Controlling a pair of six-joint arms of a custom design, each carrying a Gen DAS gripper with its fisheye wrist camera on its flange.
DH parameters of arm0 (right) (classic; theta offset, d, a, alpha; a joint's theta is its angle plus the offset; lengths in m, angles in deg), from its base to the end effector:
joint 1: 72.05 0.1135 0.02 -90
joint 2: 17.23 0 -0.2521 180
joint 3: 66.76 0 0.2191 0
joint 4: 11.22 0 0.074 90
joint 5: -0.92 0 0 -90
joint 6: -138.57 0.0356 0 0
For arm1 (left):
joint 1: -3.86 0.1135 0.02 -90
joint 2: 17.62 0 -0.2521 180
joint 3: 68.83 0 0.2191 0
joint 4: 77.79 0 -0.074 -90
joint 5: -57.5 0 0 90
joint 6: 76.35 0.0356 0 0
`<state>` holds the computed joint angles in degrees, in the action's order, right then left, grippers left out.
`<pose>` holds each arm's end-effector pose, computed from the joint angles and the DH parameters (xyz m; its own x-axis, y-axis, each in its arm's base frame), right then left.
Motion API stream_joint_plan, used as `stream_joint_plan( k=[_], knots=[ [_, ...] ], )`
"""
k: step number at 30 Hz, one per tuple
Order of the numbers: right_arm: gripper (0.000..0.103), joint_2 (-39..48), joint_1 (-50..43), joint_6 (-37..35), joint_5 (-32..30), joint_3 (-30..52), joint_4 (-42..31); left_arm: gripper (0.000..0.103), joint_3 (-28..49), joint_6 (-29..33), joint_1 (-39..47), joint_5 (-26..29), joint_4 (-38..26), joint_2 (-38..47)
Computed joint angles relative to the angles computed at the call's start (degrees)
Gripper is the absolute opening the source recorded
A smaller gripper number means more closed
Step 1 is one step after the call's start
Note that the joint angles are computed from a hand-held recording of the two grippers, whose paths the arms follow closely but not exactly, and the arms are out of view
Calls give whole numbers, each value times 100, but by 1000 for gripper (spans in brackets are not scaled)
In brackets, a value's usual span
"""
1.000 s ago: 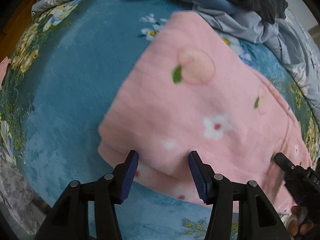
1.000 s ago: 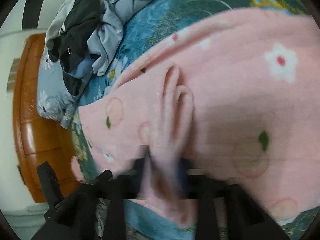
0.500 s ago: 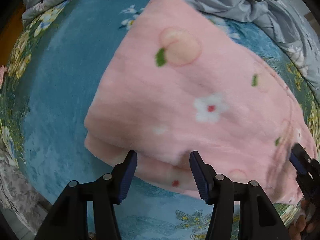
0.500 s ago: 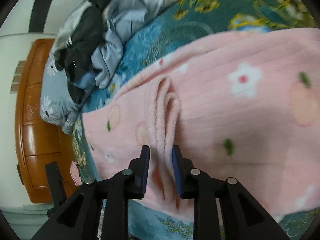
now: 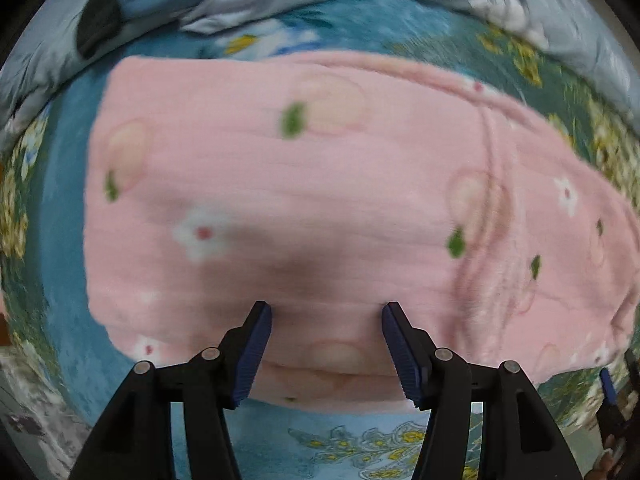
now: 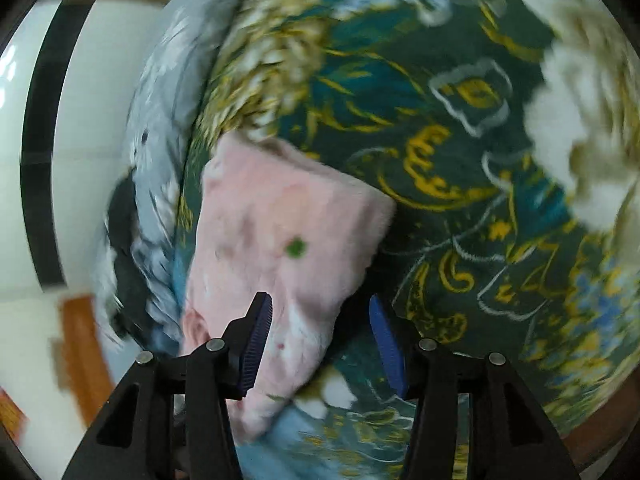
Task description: Fold clothes
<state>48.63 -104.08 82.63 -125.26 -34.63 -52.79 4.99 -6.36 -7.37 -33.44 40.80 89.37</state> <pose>0.1173 -0.0486 0.1225 -0.5107 0.8527 0.1096 0.7087 0.3454 0.6152 0.2633 -0.0517 0.1255 -0.9858 -0.1531 0.0694 -0.1504 0.9877 0.0427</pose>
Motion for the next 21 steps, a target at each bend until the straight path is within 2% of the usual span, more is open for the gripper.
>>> stream_joint_plan(
  k=[2,6,9,12,15,16,17,18,21],
  knots=[
    [52,478,-139,189,-291,-242,793,62,174,-74,-227,-210,-107,269],
    [54,1334,-567,1129,-793,-785,2689,64,491,-55,-317,-392,-369,658],
    [54,2077,-638,1531,-815,-884,3581,64,628,70,-270,-428,-505,678],
    [56,2240,-354,1971,-627,-881,4023,64,566,103,-104,-294,-567,402],
    [55,2123,-235,2343,-454,-922,4110,64,390,134,185,-101,-649,-42],
    [49,1959,-171,2388,-367,-884,3941,64,342,151,291,-39,-688,-189],
    [36,1782,-95,2424,-276,-833,3752,64,286,192,428,0,-738,-355],
    [31,1540,45,2443,-164,-744,3498,64,244,241,571,39,-796,-510],
    [25,613,537,2371,230,-282,2393,64,195,487,1066,121,-1000,-915]
  ],
)
